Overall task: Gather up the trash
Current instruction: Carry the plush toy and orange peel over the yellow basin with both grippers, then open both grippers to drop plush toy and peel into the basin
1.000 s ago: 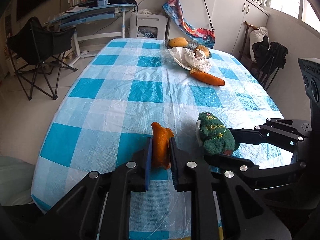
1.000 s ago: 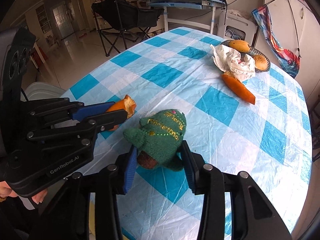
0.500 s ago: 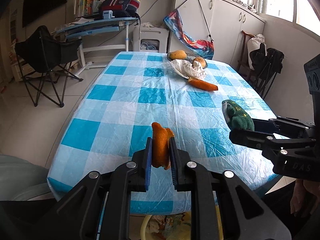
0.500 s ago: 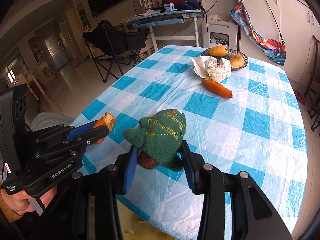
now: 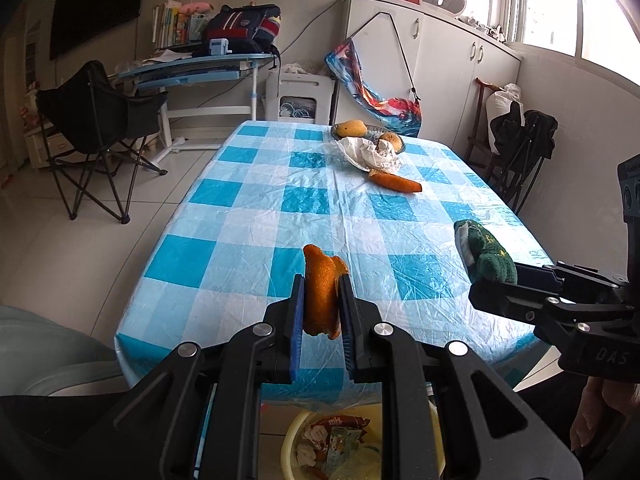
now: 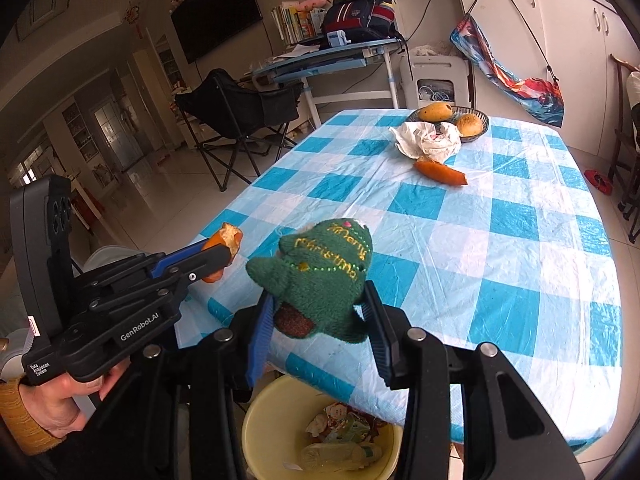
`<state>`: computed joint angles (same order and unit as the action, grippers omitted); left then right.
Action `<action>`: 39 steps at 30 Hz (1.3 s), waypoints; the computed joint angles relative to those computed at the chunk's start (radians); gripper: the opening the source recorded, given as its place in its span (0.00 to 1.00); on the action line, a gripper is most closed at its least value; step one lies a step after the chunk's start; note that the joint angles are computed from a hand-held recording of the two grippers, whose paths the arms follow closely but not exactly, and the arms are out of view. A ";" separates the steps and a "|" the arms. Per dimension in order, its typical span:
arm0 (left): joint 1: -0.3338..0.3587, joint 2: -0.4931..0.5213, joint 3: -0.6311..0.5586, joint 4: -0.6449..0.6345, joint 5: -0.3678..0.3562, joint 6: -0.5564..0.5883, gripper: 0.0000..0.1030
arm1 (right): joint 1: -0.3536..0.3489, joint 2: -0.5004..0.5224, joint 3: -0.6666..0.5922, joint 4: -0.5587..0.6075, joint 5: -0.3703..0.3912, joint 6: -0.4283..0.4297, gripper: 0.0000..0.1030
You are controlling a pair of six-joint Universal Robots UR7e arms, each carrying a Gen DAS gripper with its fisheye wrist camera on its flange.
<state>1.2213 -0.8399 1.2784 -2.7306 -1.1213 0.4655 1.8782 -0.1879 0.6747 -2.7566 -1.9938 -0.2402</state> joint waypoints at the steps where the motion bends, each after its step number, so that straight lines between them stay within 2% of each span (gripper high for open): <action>1: -0.001 -0.004 0.005 -0.002 -0.002 0.002 0.15 | 0.001 -0.004 0.011 -0.007 0.002 0.003 0.42; 23: -0.013 -0.074 0.115 -0.005 -0.015 0.026 0.15 | 0.015 -0.059 0.165 -0.021 0.027 0.065 0.42; 39: -0.017 -0.122 0.179 0.054 0.001 0.014 0.15 | 0.019 -0.091 0.239 0.020 0.002 0.122 0.43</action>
<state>1.2043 -0.9615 1.4572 -2.6767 -1.1208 0.4798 1.8975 -0.2792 0.9142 -2.7362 -1.9914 -0.1180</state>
